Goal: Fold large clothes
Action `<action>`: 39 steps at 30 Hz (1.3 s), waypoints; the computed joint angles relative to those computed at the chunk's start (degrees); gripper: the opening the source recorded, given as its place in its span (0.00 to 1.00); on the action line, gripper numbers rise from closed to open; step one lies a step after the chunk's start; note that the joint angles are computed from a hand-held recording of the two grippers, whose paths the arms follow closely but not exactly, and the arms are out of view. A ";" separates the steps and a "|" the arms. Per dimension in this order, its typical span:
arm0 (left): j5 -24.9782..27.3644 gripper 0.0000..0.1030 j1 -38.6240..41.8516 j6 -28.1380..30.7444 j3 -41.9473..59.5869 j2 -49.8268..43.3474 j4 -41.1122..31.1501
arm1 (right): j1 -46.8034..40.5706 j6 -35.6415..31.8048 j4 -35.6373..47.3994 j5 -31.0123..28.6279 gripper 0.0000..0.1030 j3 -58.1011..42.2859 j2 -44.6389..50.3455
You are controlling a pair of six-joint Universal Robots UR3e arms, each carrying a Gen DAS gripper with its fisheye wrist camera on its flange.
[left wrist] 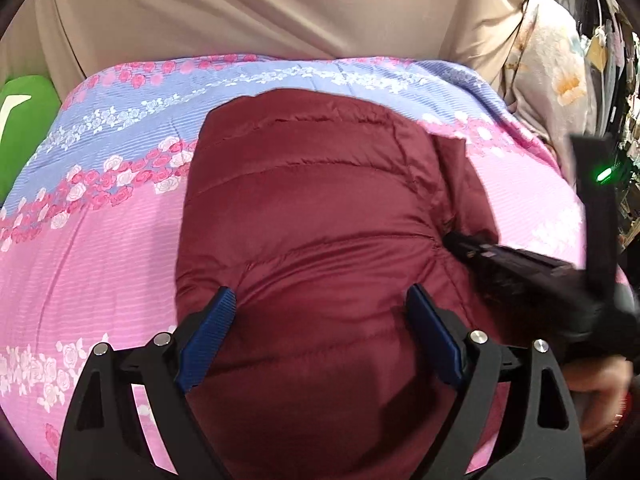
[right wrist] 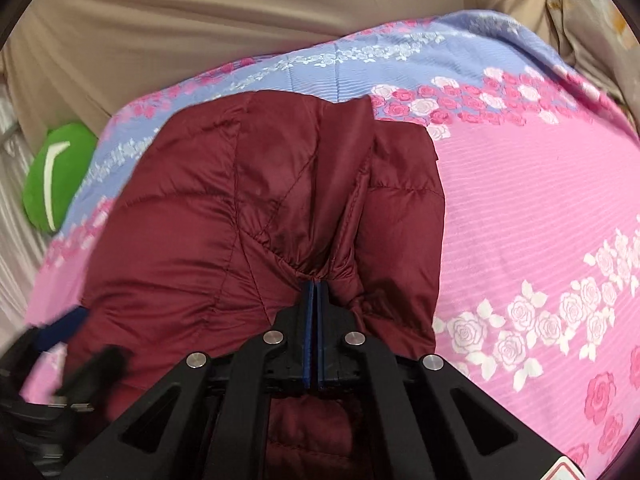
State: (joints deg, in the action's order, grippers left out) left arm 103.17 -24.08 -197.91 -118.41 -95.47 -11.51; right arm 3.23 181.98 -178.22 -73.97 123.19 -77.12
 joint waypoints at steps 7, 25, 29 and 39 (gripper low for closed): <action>-1.38 0.82 2.72 -1.49 -7.21 11.61 -6.94 | -4.21 -1.32 9.07 4.76 0.07 4.78 -13.81; -6.99 0.86 5.84 -2.80 -13.77 13.08 -5.81 | -3.70 -10.85 16.43 1.97 0.00 17.62 -24.21; -5.55 0.86 4.81 -3.47 -12.86 12.40 -6.38 | -4.85 -10.45 25.74 2.95 0.00 14.01 -29.88; -5.42 0.86 4.61 -3.88 -12.55 12.43 -6.84 | 3.98 -5.14 16.45 -4.53 0.02 3.46 -18.53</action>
